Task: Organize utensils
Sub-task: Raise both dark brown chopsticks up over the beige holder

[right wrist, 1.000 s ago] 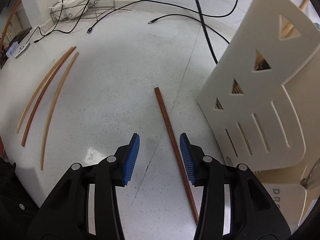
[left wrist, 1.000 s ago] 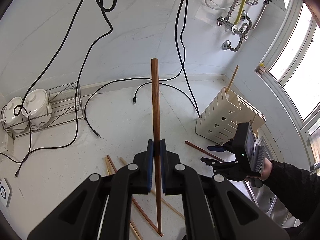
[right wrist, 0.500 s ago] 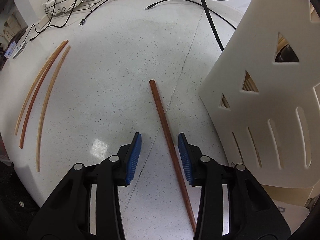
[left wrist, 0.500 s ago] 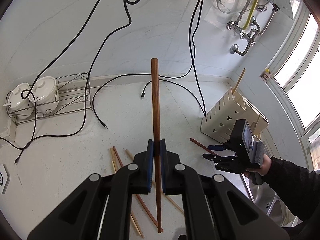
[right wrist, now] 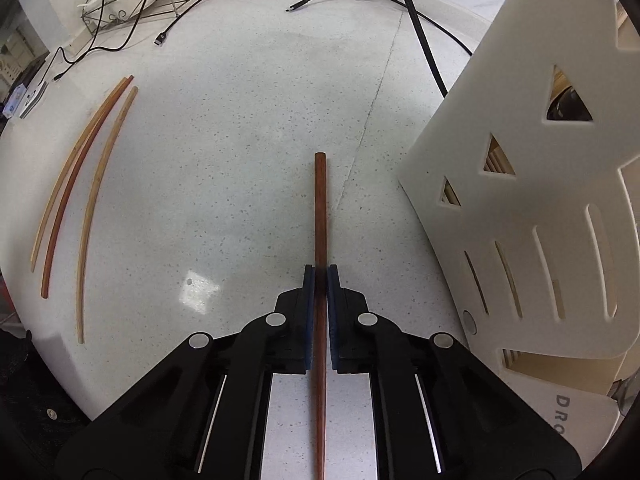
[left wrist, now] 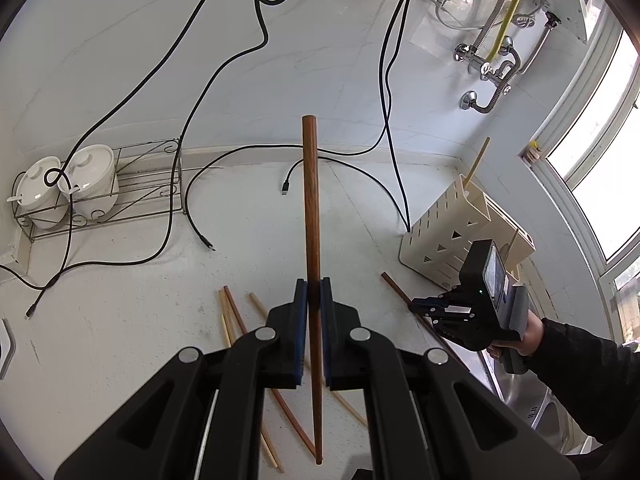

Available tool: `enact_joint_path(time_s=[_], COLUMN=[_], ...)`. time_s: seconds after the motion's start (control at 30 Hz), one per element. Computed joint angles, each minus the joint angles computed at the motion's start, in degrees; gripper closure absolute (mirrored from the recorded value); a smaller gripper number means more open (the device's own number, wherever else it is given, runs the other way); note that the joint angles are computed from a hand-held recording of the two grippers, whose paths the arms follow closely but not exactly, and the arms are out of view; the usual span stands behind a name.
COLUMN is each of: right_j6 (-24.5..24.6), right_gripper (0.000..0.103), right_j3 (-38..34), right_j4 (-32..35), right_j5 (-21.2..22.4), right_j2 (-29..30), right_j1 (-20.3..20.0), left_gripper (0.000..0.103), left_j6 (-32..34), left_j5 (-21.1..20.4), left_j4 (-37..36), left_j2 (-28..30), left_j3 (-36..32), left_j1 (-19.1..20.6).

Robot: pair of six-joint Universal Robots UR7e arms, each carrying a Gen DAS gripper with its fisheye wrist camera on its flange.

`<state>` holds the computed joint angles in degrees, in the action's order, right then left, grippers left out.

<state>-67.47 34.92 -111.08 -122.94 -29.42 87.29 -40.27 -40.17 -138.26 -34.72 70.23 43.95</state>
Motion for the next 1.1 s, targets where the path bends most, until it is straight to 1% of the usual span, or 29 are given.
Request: enact_joint_path(time_s=[0.07,0.23,0.4,0.53,0.57,0.67,0.8,0.9,1.03,1.1], right_j6=[-0.4,0.9,3.4,5.5,6.2,7.9,10.5,12.5,14.3,15.3], right_gripper=[0.098,0.098,0.098,0.098,0.098,0.098,0.098,0.098,0.098,0.098], right_j3=[1.6,4.4,7.3,9.7,9.0,10.3,11.5,11.6,12.2,10.8], right_j4=[-1.1,-2.0,-2.6,-3.8,-3.5,-5.5,-9.0,-12.2,-17.5,-19.0], right_j5=[0.5,3.3,9.7,15.5,16.7,20.3,25.3,28.8,32.0,33.9], right_j2=[-0.9,-3.5,-7.6,-11.2,-11.3,-13.3,-16.0,-17.3,-18.3,-18.4], right_j1=[0.0,-0.1,-0.1,-0.1,0.0,0.1,0.0,-0.3,-0.5,-1.0], left_gripper=[0.097,0.097,0.097,0.097,0.097,0.097,0.097,0.097,0.097,0.097], left_j6=[0.2,1.5,4.1,7.7,8.7,12.2,17.5,22.3,29.2,32.2], left_j5=[-0.1,-0.4,-0.7,-0.9,-1.0,-1.4,-2.1,-2.8,-4.3,-4.9], left_j4=[-0.2,-1.1,-2.0,-2.9,-3.1,-4.4,-5.3,-6.0,-6.0,-5.7], left_j2=[0.1,0.6,1.7,3.4,3.9,5.8,9.2,12.6,18.7,22.4], left_j3=[-0.1,-0.7,-2.6,-5.6,-6.5,-9.4,-15.2,-21.0,-31.9,-38.5], left_j1=[0.0,0.0,-0.2,-0.3,-0.3,-0.4,-0.7,-0.8,-1.0,-1.1])
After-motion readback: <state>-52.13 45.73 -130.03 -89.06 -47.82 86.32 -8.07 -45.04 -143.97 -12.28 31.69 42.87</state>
